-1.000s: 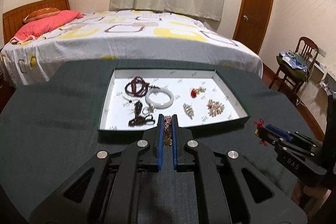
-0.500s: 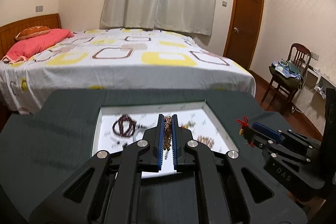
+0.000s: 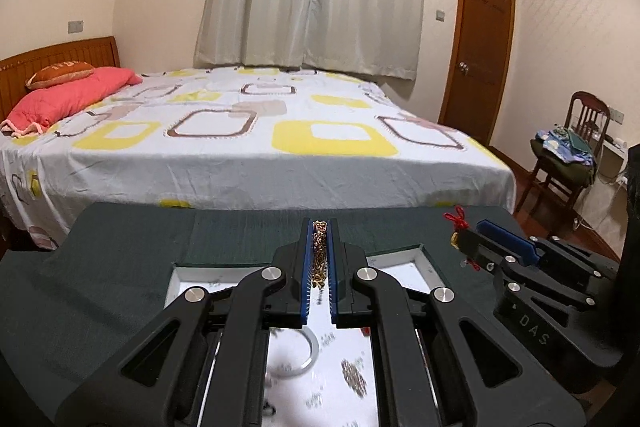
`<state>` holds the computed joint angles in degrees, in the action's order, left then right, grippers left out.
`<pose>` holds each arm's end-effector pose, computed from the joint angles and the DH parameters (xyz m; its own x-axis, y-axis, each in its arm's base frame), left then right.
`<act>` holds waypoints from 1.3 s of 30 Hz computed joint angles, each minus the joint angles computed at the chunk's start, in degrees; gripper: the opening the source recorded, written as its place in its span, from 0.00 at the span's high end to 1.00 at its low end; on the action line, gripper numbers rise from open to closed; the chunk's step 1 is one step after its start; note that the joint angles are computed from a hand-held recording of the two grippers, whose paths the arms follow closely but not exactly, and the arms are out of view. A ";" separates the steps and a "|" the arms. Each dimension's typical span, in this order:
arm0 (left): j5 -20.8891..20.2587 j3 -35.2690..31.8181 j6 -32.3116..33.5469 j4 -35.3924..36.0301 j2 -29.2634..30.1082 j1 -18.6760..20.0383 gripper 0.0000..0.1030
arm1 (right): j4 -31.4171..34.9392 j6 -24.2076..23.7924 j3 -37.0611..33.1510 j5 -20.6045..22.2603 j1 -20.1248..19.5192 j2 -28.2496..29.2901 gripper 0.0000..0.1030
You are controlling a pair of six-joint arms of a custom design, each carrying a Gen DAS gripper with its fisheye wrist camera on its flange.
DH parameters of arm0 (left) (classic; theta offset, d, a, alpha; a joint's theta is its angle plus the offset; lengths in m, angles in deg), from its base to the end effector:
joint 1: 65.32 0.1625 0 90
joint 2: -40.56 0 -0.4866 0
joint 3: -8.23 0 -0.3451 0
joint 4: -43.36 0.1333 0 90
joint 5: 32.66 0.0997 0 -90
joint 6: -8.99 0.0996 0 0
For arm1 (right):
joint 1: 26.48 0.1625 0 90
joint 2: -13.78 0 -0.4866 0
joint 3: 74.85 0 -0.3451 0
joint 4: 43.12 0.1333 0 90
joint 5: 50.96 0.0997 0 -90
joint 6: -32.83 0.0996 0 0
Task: Organize jewelry
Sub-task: 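Lower the gold chain into the tray with the left tool while the right tool lowers the tassel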
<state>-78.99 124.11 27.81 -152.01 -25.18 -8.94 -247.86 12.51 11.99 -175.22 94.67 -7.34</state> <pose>-0.1291 -0.5592 0.3820 -0.7655 0.0852 -0.6377 0.5945 0.4727 -0.6505 0.4403 -0.5791 0.0445 -0.7517 -0.2547 0.6084 -0.6401 0.5042 -0.5798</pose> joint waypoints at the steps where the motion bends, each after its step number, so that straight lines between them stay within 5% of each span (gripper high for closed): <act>1: -0.36 -1.31 -0.15 0.43 1.20 0.99 0.93 | 1.31 0.67 -0.95 0.29 -0.68 0.39 0.80; 9: -1.21 -9.59 -4.62 10.91 7.54 6.60 0.93 | 10.88 2.55 -7.26 -1.22 -3.63 3.84 0.80; 27: 1.69 -14.88 -10.55 26.62 10.14 8.91 0.92 | 26.68 8.37 -12.37 -3.17 -5.28 4.54 0.78; 30: 1.71 -14.64 -10.67 26.21 10.03 8.88 0.80 | 26.61 8.45 -12.04 -3.04 -5.22 4.41 0.72; 32: 2.03 -14.67 -10.87 26.13 9.98 8.78 0.71 | 25.49 8.21 -11.82 -3.24 -5.19 4.40 0.54; 39: 2.89 -13.87 -9.81 23.61 9.70 8.49 0.52 | 22.35 7.48 -10.47 -3.83 -5.08 4.20 0.53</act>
<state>-76.09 110.24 18.00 -128.39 -15.49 -0.45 -225.51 19.99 1.52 -179.05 89.59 -3.14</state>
